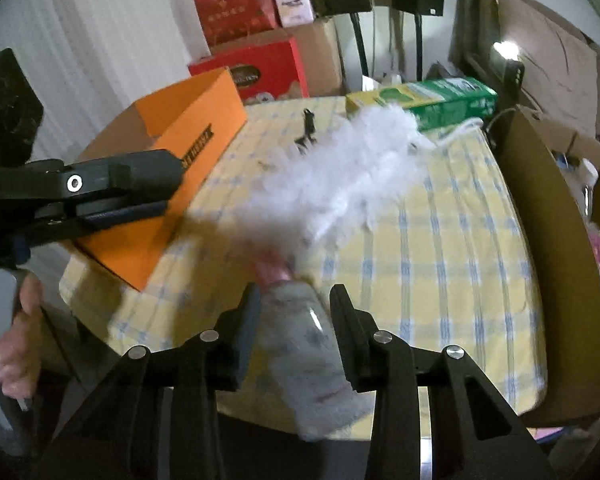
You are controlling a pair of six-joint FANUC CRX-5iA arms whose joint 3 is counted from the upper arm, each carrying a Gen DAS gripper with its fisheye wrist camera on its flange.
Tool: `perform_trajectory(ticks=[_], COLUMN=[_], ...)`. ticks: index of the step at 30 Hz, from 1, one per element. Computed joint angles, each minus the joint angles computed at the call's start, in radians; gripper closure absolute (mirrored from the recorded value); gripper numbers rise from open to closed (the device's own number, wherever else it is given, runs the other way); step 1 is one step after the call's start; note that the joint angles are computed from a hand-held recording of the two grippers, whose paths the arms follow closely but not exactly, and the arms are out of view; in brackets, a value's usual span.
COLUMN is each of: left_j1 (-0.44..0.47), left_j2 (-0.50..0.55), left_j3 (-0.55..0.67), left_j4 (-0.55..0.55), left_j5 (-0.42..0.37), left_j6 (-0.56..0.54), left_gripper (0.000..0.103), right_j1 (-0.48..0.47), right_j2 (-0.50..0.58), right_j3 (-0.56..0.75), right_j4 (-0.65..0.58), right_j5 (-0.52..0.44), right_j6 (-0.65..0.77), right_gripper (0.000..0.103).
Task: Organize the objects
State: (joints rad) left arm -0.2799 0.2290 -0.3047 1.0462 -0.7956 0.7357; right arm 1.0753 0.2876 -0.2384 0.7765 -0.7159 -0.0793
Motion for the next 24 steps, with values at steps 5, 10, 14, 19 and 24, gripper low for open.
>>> perform_trajectory(ticks=[5, 10, 14, 19, 24], left_j1=[-0.01, -0.011, -0.02, -0.027, -0.029], left_j2=[-0.02, -0.017, -0.011, -0.001, 0.032], left_j3=[-0.014, -0.025, -0.028, -0.034, -0.03], left_j4=[-0.047, -0.051, -0.074, -0.096, -0.086], left_j5=[0.015, -0.004, -0.013, -0.021, -0.055], left_j6=[0.011, 0.013, 0.033, 0.063, 0.086], left_gripper=[0.03, 0.03, 0.03, 0.031, 0.033], right_j1=[0.023, 0.04, 0.051, 0.045, 0.034], right_j2=[-0.024, -0.027, -0.017, -0.007, -0.005], right_j3=[-0.022, -0.035, -0.034, -0.039, -0.053], right_j4=[-0.005, -0.029, -0.057, -0.069, -0.069], right_j5=[-0.033, -0.036, -0.032, -0.01, 0.03], right_j6=[0.031, 0.078, 0.114, 0.117, 0.093], right_gripper=[0.048, 0.037, 0.036, 0.036, 0.046])
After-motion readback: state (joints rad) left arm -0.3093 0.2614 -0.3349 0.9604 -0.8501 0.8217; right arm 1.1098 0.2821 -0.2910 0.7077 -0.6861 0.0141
